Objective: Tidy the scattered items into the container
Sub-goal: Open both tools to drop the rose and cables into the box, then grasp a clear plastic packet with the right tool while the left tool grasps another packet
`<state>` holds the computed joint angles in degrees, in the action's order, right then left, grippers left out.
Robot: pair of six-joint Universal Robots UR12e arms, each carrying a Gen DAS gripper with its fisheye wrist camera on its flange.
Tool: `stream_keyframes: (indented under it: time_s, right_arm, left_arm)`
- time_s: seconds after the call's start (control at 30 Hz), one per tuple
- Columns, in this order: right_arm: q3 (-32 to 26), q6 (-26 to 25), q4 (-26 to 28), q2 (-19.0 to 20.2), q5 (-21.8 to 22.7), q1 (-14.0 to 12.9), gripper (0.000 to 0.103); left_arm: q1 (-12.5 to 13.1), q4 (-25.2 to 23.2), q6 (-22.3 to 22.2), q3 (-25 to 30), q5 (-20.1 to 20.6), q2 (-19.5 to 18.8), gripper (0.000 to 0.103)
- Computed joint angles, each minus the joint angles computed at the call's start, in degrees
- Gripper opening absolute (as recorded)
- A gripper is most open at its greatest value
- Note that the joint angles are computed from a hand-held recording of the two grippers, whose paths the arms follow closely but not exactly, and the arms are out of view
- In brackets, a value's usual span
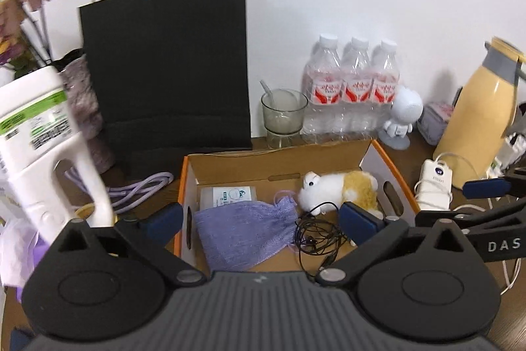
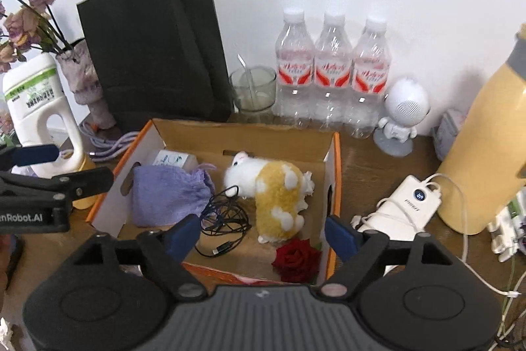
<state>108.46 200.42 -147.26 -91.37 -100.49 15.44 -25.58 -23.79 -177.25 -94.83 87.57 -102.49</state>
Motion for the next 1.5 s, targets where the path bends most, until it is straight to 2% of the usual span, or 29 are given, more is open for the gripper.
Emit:
stream_keyframes:
  time_s: [0.1, 0.23, 0.33, 0.43, 0.5, 0.53, 0.6, 0.67, 0.7, 0.77, 0.83, 0.9, 0.93, 1.03, 1.13, 1.2, 1.23, 1.27, 1.33, 1.43, 1.5]
  right_arm:
    - [0.7, 0.3, -1.8, -0.9, -1.8, 1.1, 0.086]
    - [3.2, 0.5, -8.5, -1.4, -3.1, 2.5, 0.087]
    - [5.2, 0.4, -14.8, -0.9, -6.3, 4.4, 0.087]
    - [8.0, -1.9, -23.1, 0.0, -9.3, 6.7, 0.087]
    - [10.3, -3.3, -27.8, 0.6, -10.9, 8.2, 0.087]
    - [11.2, -4.1, -29.1, 0.8, -11.3, 8.9, 0.086]
    - [13.0, -6.4, -30.9, 1.3, -11.7, 10.4, 0.085]
    - [14.8, -8.8, -32.9, 1.6, -10.8, 11.5, 0.085]
    - [15.7, -9.4, -33.4, 1.7, -9.6, 11.8, 0.085]
    - [17.0, -9.7, -33.6, 1.8, -5.7, 11.6, 0.085]
    - [17.3, -9.8, -33.5, 2.3, -3.0, 11.4, 0.082]
    - [16.9, -11.0, -33.5, 3.3, -1.5, 11.1, 0.07]
    - [16.5, -11.0, -33.4, 3.6, -1.0, 10.8, 0.069]
    - [15.4, -9.4, -33.3, 4.1, 2.0, 9.7, 0.061]
    - [14.4, -9.3, -34.1, 5.1, 6.6, 8.6, 0.054]
    - [12.8, -10.2, -32.9, 6.4, 8.0, 8.6, 0.051]
    - [11.8, -11.2, -32.2, 7.2, 8.0, 8.9, 0.051]
    - [11.0, -12.2, -31.5, 8.0, 7.9, 9.2, 0.048]
    - [9.5, -12.9, -29.5, 9.2, 8.5, 9.4, 0.043]
    - [7.5, -13.0, -26.4, 10.9, 8.2, 9.7, 0.037]
    - [6.6, -13.3, -24.4, 11.5, 7.5, 9.9, 0.029]
  left_arm:
    - [0.3, 2.3, -1.5, -2.3, -0.8, 1.5, 0.103]
    - [0.1, 7.8, -2.2, -6.1, 0.6, 2.8, 0.103]
    - [0.5, 16.0, -2.5, -10.3, 0.9, 3.6, 0.103]
    - [1.1, 26.2, -0.5, -15.1, 0.9, 4.0, 0.103]
    - [1.6, 29.5, 0.5, -18.0, 1.6, 4.4, 0.103]
    - [2.2, 29.9, 0.6, -19.3, 1.0, 4.8, 0.103]
    - [4.0, 28.8, 0.5, -22.0, -2.8, 6.2, 0.103]
    - [6.4, 28.3, 1.8, -25.1, -9.1, 7.6, 0.103]
    - [7.3, 26.6, 3.8, -26.2, -11.6, 8.2, 0.103]
    - [8.0, 25.1, 6.4, -28.1, -13.7, 8.8, 0.103]
    - [7.4, 22.1, 8.0, -28.8, -13.1, 9.2, 0.102]
    - [7.2, 21.9, 9.0, -29.6, -14.1, 9.1, 0.098]
    - [6.9, 21.7, 9.0, -29.6, -14.0, 8.9, 0.094]
    - [5.3, 21.1, 8.1, -28.6, -10.6, 7.7, 0.068]
    - [5.3, 19.6, 4.8, -27.3, -12.2, 6.5, 0.062]
    - [5.1, 18.6, 3.5, -27.0, -12.1, 6.1, 0.048]
    - [4.7, 19.8, 3.8, -27.2, -10.7, 5.9, 0.041]
    - [4.4, 19.9, 4.5, -27.4, -9.7, 6.0, 0.03]
    - [4.6, 19.7, 4.4, -27.7, -9.4, 6.4, 0.022]
    - [5.8, 19.4, 3.7, -28.2, -11.2, 6.9, 0.02]
    - [5.8, 21.0, 3.7, -28.7, -9.7, 6.9, 0.019]
